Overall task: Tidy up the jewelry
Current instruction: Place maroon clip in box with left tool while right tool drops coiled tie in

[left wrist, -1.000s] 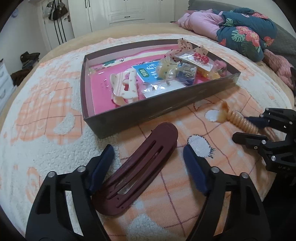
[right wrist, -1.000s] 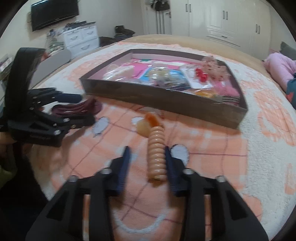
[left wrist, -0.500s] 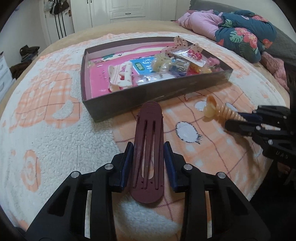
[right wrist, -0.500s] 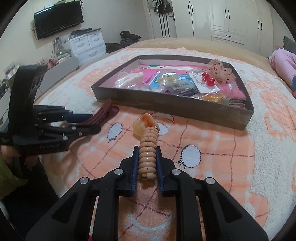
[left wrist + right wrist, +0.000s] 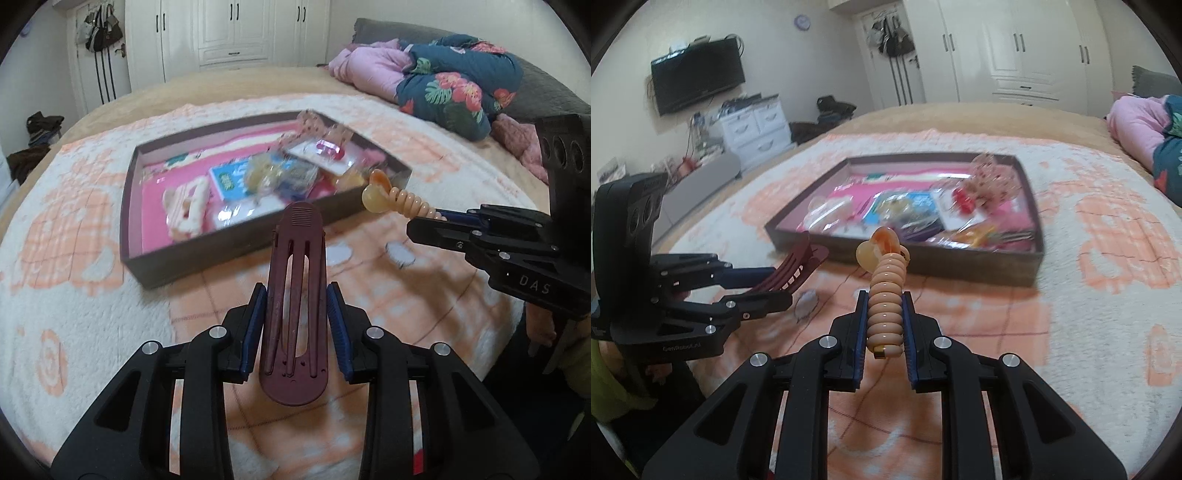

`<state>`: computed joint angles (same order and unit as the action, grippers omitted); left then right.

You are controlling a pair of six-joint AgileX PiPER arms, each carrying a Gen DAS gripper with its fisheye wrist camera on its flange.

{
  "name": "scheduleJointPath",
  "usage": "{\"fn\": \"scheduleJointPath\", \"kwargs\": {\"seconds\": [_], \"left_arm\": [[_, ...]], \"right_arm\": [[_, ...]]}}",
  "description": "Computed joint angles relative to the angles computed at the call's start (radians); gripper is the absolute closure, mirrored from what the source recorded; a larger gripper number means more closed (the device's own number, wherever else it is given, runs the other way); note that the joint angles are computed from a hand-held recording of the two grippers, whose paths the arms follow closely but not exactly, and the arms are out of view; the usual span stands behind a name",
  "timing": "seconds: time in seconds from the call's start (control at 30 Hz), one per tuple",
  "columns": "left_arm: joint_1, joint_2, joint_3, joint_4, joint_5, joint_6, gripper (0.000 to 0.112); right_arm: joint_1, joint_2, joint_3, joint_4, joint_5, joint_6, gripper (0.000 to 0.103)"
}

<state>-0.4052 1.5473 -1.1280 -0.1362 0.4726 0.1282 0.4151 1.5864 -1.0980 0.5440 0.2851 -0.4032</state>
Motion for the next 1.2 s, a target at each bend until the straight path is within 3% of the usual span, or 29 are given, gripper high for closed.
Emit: {"fn": "scheduleJointPath", "kwargs": {"seconds": [0.2, 0.33, 0.57, 1.2], "left_arm": [[-0.011, 0.027, -0.076, 0.016, 0.007, -0.036, 0.087], [-0.015, 0.059, -0.144, 0.035, 0.016, -0.060, 0.087], [-0.002, 0.125, -0.244, 0.027, 0.034, -0.060, 0.087], [0.058, 0.341, -0.500, 0.011, 0.091, -0.097, 0.087]], "right_arm": [[-0.028, -0.023, 0.002, -0.059, -0.020, 0.054, 0.086], [-0.033, -0.025, -0.005, -0.218, -0.036, 0.201, 0.086], [-0.074, 0.001, -0.055, -0.238, -0.036, 0.220, 0.086], [-0.106, 0.234, -0.361, -0.418, 0.076, 0.376, 0.086]]}}
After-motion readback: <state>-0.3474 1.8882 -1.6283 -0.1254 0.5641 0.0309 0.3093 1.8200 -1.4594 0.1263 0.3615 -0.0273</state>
